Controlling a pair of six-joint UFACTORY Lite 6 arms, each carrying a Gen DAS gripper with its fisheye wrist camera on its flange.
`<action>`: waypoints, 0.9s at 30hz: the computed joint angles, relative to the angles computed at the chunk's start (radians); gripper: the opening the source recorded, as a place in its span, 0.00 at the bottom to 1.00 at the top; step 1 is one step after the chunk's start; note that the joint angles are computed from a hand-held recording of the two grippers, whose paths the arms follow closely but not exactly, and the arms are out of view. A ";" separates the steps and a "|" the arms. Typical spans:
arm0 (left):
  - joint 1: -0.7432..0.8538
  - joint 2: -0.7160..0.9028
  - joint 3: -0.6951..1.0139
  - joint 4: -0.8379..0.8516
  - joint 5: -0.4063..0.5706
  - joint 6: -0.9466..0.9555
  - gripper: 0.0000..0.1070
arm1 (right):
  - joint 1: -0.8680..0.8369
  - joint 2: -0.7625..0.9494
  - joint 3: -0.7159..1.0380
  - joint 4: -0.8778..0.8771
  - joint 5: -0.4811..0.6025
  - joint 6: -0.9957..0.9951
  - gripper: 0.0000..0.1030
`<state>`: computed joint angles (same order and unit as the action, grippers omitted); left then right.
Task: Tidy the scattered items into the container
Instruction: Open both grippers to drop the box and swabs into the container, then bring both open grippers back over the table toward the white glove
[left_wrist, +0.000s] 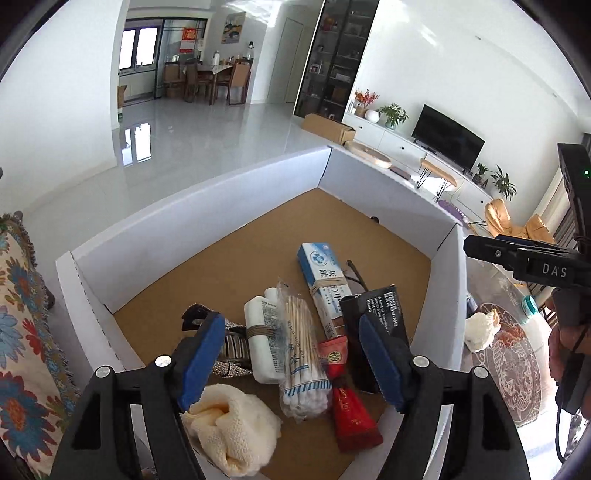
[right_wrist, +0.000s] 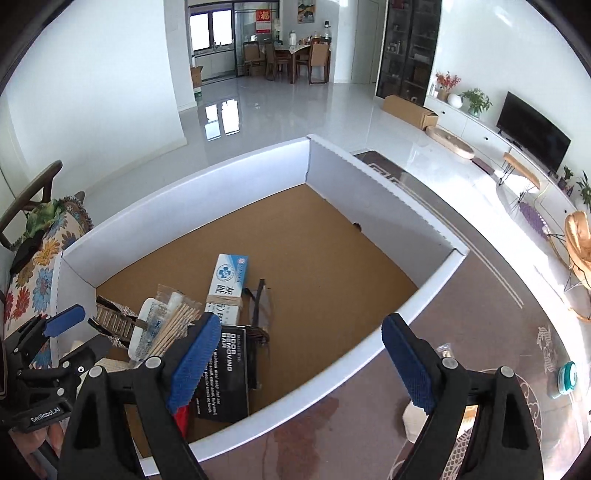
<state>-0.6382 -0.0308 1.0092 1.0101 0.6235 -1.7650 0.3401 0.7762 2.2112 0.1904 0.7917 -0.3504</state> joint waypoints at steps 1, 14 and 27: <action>-0.037 -0.007 0.018 0.021 0.024 -0.017 0.69 | -0.035 -0.054 -0.060 0.026 -0.026 -0.019 0.91; -0.433 0.370 0.510 0.096 0.058 0.053 0.87 | -0.622 -0.435 -0.813 0.382 -0.281 -0.465 0.99; -0.448 1.095 1.208 -0.413 -0.026 0.605 0.87 | -0.972 -0.444 -1.241 1.097 -0.518 -1.387 0.99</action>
